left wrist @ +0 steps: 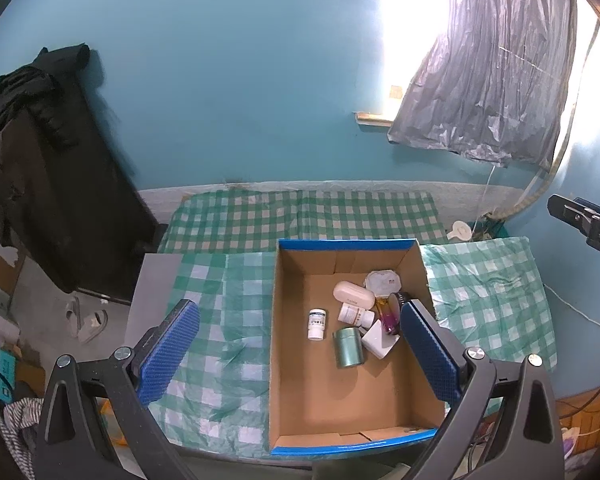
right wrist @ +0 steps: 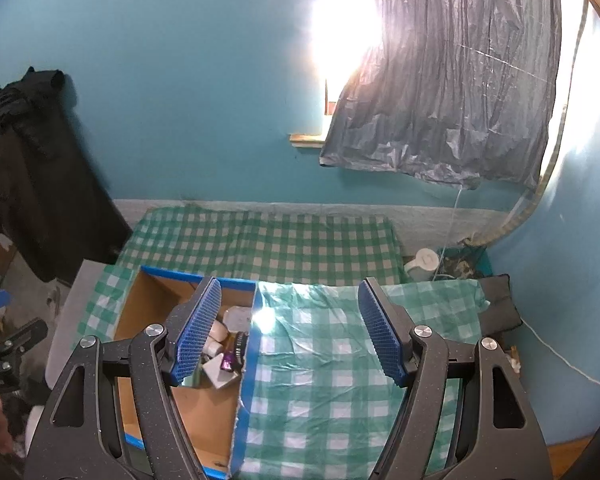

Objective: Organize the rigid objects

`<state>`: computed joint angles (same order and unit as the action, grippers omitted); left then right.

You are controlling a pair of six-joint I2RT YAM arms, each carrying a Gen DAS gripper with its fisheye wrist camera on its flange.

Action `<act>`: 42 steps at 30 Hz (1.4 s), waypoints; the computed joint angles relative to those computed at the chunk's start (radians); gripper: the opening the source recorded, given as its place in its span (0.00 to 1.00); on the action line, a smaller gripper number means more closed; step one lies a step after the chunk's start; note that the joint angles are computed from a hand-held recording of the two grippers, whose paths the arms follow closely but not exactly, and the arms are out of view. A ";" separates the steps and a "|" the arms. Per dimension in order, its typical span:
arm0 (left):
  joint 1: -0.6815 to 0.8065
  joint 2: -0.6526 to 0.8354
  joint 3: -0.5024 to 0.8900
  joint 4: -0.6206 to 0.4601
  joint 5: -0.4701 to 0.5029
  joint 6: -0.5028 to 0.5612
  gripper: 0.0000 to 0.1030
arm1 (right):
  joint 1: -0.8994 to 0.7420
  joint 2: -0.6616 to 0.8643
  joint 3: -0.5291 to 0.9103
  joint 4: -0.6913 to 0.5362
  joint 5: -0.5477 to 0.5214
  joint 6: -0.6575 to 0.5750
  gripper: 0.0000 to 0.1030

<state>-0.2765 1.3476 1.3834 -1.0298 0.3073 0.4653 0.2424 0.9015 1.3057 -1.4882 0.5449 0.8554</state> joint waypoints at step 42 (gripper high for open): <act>-0.080 -0.039 -0.031 0.000 -0.068 -0.037 0.98 | -0.014 -0.004 0.000 -0.007 -0.016 -0.040 0.69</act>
<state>-0.3569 1.3084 1.3520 -1.0302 0.2396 0.4279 0.2280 0.8973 1.3059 -1.4947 0.5288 0.8155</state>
